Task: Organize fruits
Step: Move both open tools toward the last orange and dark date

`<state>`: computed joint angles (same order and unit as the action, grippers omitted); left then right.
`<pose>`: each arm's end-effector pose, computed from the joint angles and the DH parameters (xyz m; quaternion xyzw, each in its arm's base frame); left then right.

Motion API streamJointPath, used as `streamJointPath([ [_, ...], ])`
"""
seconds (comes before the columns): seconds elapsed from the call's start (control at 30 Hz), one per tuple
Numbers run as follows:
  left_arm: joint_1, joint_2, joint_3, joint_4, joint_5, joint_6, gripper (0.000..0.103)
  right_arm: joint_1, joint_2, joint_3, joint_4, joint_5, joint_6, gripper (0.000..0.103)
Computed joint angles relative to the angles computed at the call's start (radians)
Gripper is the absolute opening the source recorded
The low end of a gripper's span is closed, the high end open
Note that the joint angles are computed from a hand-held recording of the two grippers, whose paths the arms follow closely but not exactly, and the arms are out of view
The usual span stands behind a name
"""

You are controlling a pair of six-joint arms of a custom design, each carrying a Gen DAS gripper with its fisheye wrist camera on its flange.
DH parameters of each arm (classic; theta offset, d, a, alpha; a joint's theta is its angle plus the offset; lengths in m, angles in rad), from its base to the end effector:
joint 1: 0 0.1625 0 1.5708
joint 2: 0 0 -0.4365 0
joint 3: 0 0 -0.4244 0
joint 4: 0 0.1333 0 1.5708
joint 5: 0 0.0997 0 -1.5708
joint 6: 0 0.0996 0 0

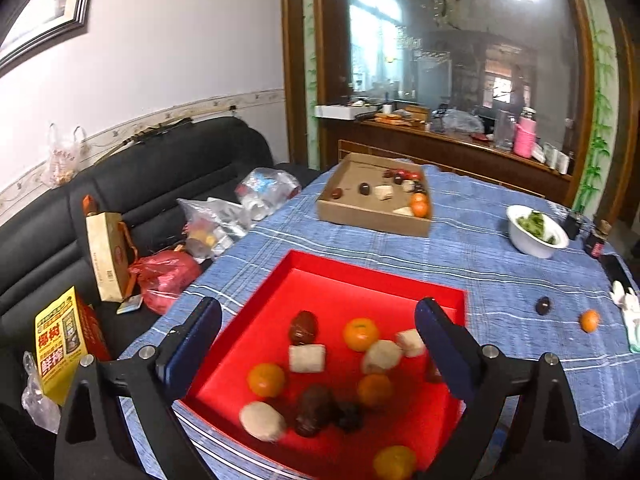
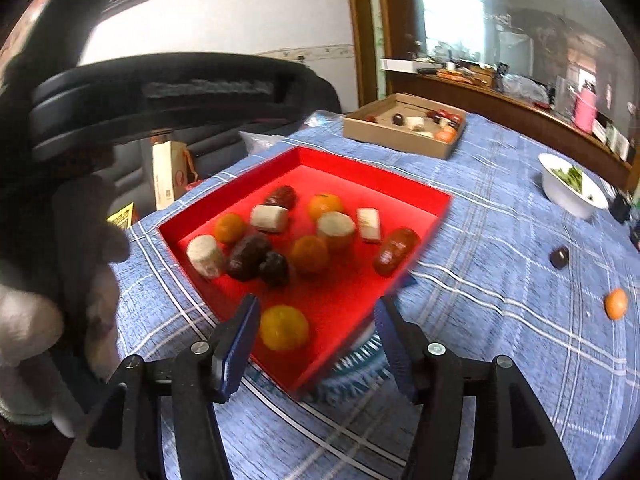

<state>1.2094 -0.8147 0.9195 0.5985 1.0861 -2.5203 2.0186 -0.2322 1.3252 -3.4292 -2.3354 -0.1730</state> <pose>-0.0880 -0.7410 0.3026 0.3267 0.8243 -0.3763 0.2688 0.3791 -0.6406 -0.0967 0.1302 -0.8621 0.3906 0.2954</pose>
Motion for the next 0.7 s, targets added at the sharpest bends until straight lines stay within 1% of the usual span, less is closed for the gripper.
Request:
streamJointPath([
  [0.17, -0.02, -0.036, 0.071, -0.015, 0.026, 0.002, 0.097, -0.007, -0.039, 0.077, -0.064, -0.008, 0.043, 0.064],
  [0.37, -0.05, -0.065, 0.141, -0.043, 0.024, 0.022, 0.097, -0.012, -0.08, 0.154, -0.142, -0.023, 0.065, 0.064],
  [0.57, -0.071, -0.075, 0.18, -0.052, 0.031, 0.03, 0.097, -0.026, -0.121, 0.233, -0.209, -0.033, 0.094, 0.064],
  [0.7, -0.086, -0.077, 0.204, -0.062, 0.033, 0.044, 0.097, -0.042, -0.157, 0.296, -0.251, -0.04, 0.13, 0.064],
])
